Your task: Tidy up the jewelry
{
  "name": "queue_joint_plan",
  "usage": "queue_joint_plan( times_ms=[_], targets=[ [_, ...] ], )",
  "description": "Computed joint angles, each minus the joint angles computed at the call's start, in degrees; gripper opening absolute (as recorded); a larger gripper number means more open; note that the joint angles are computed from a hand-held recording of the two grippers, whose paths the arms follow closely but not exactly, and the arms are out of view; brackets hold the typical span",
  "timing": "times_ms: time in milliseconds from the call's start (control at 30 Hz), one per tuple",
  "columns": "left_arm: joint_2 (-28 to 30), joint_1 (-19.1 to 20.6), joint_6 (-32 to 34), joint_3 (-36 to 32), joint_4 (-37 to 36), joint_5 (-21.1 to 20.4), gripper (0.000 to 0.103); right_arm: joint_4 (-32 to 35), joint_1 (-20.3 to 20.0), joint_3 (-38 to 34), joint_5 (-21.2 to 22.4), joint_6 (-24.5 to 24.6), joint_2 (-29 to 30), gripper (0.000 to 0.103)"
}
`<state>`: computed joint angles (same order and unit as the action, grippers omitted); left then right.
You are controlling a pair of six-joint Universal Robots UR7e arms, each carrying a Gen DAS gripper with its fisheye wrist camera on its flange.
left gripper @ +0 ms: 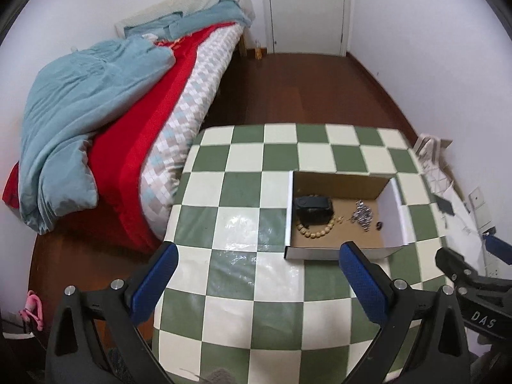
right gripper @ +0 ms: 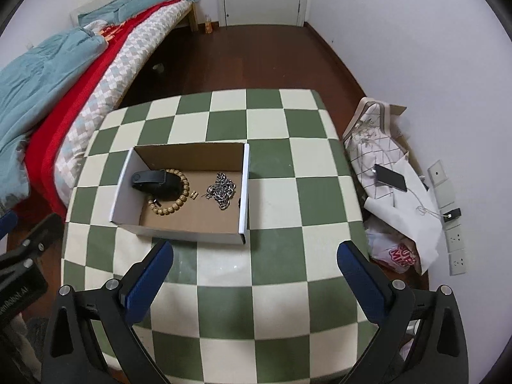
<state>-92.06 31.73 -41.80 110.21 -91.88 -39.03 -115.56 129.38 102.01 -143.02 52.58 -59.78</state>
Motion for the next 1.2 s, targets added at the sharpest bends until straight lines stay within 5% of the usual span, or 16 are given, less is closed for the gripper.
queue_joint_plan(
  times_ms=[700,1200],
  targets=[
    [-7.8,-15.9,-11.5,-6.2,16.0,-0.6,0.102,24.7,16.4,-10.8,-6.2,16.7,-3.3,0.103],
    [-5.0,-16.6,-15.7,-12.7,22.9,-1.0,0.102,34.3,19.3,-20.8,-6.3,18.3,-1.1,0.103]
  ],
)
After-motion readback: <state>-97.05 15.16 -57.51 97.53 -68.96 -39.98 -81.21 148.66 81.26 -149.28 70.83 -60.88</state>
